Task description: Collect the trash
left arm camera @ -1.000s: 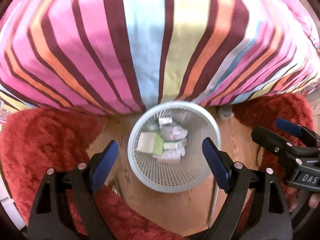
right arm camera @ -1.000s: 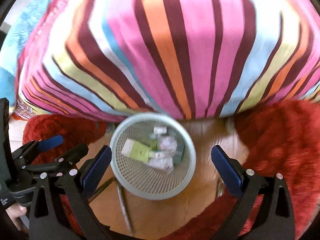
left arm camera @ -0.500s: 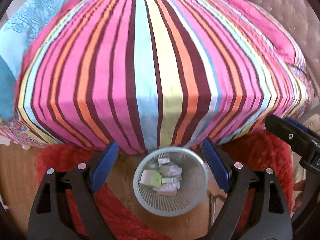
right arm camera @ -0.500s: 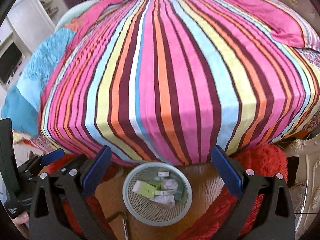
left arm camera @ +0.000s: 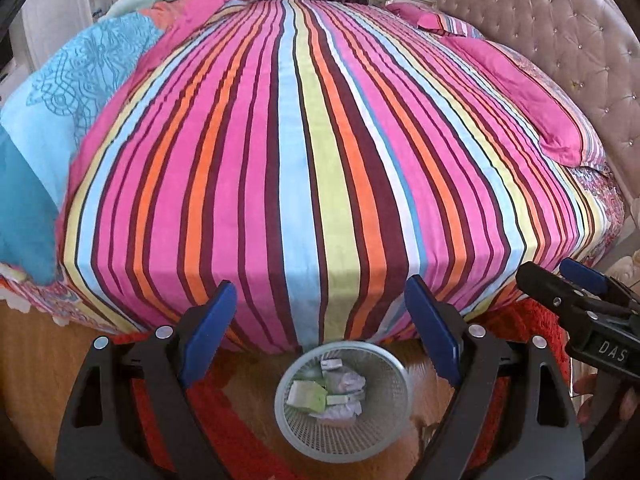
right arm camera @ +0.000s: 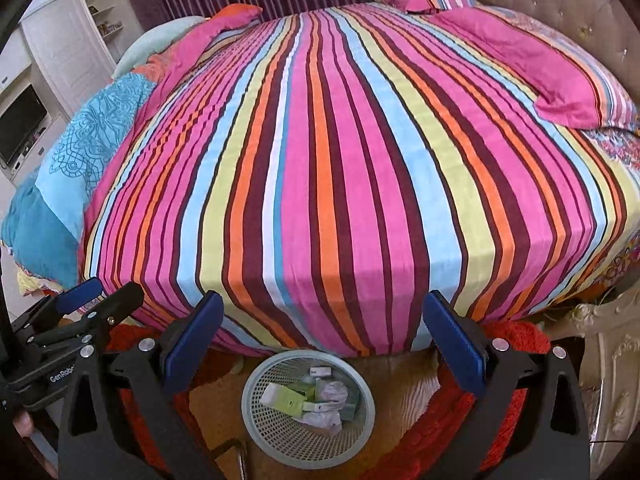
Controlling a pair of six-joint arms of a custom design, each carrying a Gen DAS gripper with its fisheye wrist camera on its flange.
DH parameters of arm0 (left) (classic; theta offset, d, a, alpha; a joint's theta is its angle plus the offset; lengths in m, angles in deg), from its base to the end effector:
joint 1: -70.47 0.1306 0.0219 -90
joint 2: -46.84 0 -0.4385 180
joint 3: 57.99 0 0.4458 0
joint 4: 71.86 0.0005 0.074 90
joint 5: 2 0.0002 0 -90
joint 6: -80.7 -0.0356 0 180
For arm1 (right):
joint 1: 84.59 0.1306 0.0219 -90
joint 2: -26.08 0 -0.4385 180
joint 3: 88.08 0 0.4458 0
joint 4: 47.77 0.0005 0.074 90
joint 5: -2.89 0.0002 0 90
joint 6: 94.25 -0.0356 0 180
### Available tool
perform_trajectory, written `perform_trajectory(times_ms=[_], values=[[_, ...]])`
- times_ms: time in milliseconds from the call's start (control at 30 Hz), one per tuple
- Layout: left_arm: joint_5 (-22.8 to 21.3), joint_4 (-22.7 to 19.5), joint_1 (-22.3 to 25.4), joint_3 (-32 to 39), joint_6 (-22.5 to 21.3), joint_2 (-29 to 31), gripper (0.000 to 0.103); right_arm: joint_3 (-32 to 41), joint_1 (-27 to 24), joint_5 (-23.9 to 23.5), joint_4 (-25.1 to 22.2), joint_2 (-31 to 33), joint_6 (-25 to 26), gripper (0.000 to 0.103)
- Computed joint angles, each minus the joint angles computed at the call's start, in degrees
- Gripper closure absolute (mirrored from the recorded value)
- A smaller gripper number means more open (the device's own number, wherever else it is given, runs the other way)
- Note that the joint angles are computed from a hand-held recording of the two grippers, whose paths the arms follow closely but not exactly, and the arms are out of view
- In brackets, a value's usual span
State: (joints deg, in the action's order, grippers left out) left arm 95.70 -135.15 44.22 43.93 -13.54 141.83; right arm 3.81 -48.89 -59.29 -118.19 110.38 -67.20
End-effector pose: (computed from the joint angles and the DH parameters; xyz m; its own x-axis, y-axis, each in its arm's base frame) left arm 0.5026 -0.2537 0.5301 -0.7073 0.4305 -0.5607 0.5587 0.8264 -0.0703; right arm 0.3902 0.2593 0.5319 -0.6341 0.5143 -0.5774 0.4874 0.8455 0.2179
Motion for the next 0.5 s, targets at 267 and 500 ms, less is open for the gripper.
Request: perform_trajectory(times_ms=[267,500], values=[[0.70,0.52,0.05,2.67,-0.01,1.23,0.019,0.90,-0.88,1.50,0.68,0.06,1.39,0.008],[0.74,0.79,-0.41,4.99,-0.24,2.50,0.019,1.22,-1.60,3.45,2.93,-0.20,3.92,0.008]])
